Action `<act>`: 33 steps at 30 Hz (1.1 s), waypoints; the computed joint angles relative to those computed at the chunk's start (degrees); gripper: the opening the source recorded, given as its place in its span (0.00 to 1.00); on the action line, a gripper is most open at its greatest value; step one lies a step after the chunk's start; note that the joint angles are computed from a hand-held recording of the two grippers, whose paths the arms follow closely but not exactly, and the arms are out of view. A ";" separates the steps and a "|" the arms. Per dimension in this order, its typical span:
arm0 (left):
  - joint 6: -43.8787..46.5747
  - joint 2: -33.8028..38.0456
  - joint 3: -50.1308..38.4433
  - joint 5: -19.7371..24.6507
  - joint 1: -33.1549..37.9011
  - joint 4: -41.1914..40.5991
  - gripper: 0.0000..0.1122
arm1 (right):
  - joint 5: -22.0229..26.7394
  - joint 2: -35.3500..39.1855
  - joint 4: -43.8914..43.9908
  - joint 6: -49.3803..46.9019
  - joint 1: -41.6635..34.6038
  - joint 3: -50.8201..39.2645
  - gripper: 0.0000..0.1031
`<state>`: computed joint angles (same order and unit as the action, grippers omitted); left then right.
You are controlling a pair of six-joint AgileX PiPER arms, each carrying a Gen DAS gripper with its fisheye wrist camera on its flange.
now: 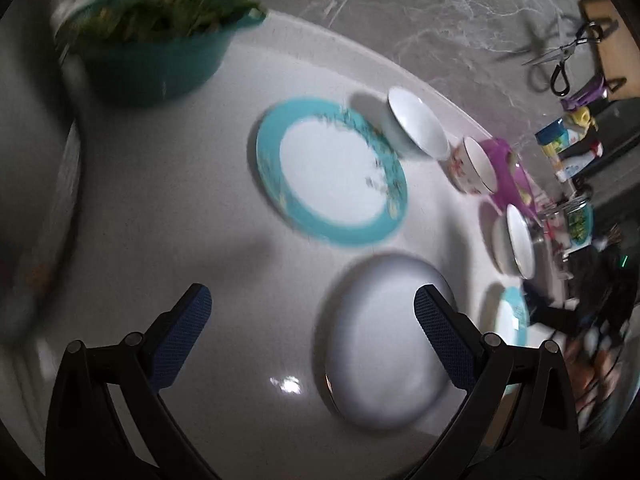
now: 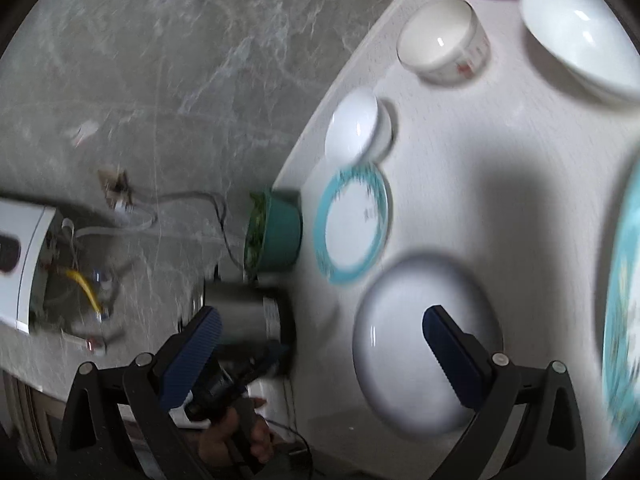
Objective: Organize plates and bowls
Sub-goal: 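Reach both grippers to the large teal floral plate and grasp its rim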
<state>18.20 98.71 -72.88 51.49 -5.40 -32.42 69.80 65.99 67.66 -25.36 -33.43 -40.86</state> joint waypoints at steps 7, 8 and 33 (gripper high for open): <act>-4.02 18.74 -23.16 4.38 -1.95 7.54 0.90 | -11.31 22.79 -8.23 3.48 14.84 -20.60 0.99; -4.34 21.09 -26.41 5.50 -2.17 8.61 0.90 | -12.28 24.81 -8.60 2.54 16.33 -21.65 0.98; -7.02 41.89 -55.83 17.37 -5.32 14.05 0.61 | -15.60 42.31 -6.70 -3.66 25.01 -28.81 0.53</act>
<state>11.18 140.59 -128.71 68.86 -10.73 -18.37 54.20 108.30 60.96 -29.02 -8.41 -69.67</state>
